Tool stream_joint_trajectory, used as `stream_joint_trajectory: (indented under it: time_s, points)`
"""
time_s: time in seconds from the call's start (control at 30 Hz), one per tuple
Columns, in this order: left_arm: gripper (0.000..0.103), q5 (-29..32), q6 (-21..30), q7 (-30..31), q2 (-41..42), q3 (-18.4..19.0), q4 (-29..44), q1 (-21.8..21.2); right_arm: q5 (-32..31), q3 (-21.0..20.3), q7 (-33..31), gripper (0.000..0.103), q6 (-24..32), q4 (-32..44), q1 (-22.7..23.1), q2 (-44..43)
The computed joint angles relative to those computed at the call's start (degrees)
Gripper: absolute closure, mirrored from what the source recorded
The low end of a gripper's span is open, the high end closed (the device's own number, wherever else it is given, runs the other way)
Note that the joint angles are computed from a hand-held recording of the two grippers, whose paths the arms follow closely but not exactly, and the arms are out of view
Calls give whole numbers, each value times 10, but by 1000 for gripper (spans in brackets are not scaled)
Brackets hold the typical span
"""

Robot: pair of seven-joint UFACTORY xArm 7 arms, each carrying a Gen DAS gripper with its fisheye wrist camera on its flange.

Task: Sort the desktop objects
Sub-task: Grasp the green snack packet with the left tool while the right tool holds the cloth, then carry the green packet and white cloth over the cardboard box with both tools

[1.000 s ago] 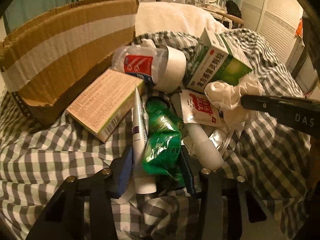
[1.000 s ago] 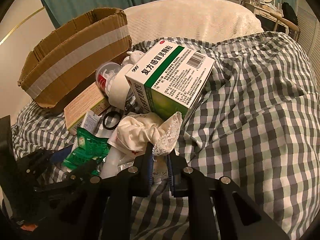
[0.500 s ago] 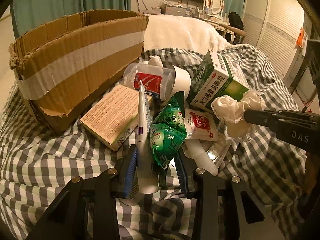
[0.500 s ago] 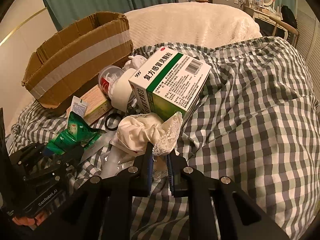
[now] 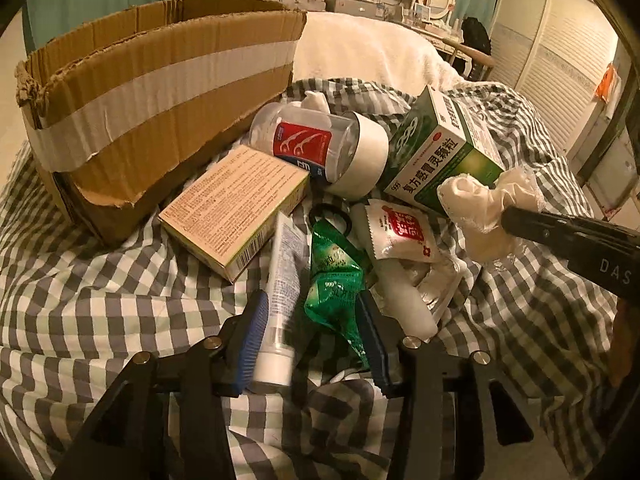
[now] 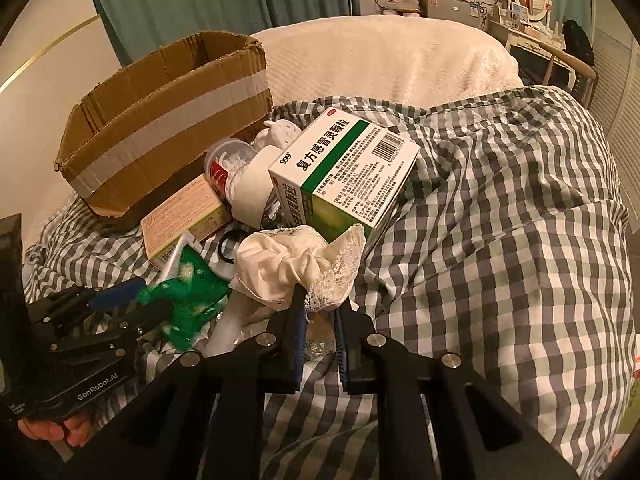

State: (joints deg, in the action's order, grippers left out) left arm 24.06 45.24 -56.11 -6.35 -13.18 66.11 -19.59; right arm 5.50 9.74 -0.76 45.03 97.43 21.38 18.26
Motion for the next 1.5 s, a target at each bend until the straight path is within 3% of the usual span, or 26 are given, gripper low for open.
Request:
stream_joint_trajectory:
  time_s: [0.27,0.43,0.47,0.5,0.77,1.17,1.37,1.5]
  points:
    - [55,12,-14,2,9,0,7,-3,2,0,0,91,7,4,0,5]
    - [56,-8,-17,52,59,9,41,-9,2,0,0,91,14,10,0,10]
    - [59,-14,-12,62,70,12,48,-12,1,0,0,91,14,10,1,11]
    - [68,-14,-5,63,78,15,53,-15,3,0,-2,91,15,10,0,11]
    - [71,26,-20,15,49,22,32,-24,9,1,-3,91,8,3,-1,7]
    - [71,99,-21,-47,-30,-9,32,12,46,12,-21,91,-13,-4,-8,-33]
    - [71,136,8,-52,-45,-15,62,38,37,16,-33,91,4,67,9,-11]
    - [71,155,-2,-57,-56,-10,73,63,30,20,-46,91,32,168,29,38]
